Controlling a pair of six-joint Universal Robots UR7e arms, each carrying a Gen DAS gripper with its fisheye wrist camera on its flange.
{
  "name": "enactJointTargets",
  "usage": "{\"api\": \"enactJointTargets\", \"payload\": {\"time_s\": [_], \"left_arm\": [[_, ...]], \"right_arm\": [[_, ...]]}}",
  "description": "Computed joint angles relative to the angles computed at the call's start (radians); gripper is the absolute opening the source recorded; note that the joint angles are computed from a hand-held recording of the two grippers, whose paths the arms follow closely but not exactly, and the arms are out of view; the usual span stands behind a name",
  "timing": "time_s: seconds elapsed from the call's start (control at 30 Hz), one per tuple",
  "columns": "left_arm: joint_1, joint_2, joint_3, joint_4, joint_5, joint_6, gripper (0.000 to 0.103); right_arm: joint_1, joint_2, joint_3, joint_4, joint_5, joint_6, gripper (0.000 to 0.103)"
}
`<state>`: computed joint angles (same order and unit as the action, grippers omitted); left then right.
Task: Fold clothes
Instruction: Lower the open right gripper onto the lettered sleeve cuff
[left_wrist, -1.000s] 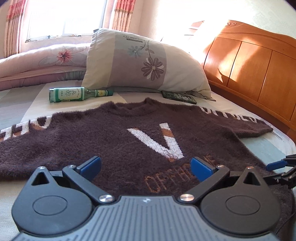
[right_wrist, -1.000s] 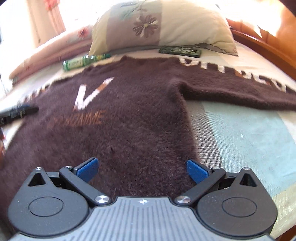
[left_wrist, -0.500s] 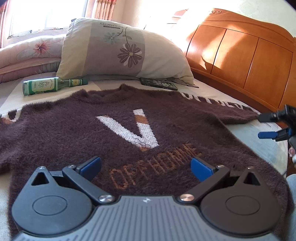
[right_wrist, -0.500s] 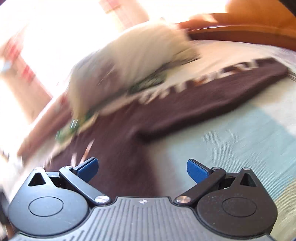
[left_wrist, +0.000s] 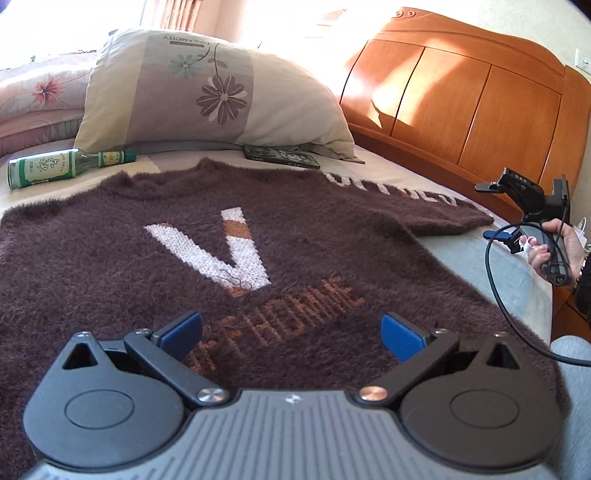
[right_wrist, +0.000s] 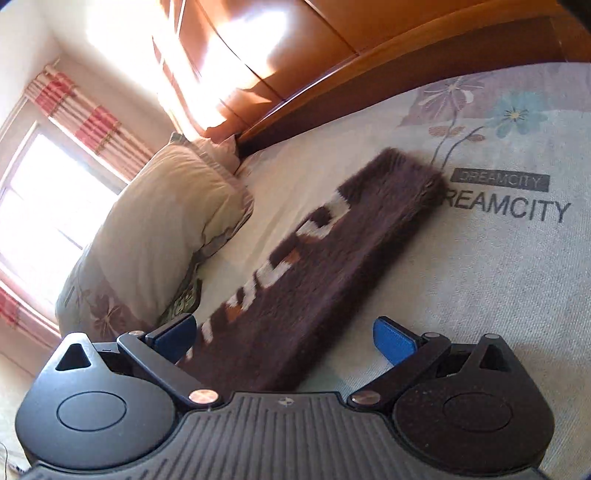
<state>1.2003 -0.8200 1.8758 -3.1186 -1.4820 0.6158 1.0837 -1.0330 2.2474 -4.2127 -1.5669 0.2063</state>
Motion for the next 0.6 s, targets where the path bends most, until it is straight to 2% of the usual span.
{"api": "enactJointTargets", "payload": {"time_s": [0.07,0.23,0.4,0.6], "left_arm": [[-0.002,0.003,0.002,-0.001,0.008,0.009,0.102],[0.0,0.007,-0.002,0.017,0.0,0.013,0.102],[0.009,0.012,-0.017,0.036,-0.014,-0.016,0.102],[0.012,0.01,-0.018,0.04,-0.019,-0.02,0.102]], "right_arm": [[-0.021,0.01,-0.009,-0.026,0.035,0.011,0.103],[-0.025,0.01,-0.059,0.012,0.041,0.012,0.103],[-0.035,0.005,-0.096,0.035,0.051,0.093,0.103],[-0.041,0.011,-0.079,0.025,0.097,0.092,0.103]]}}
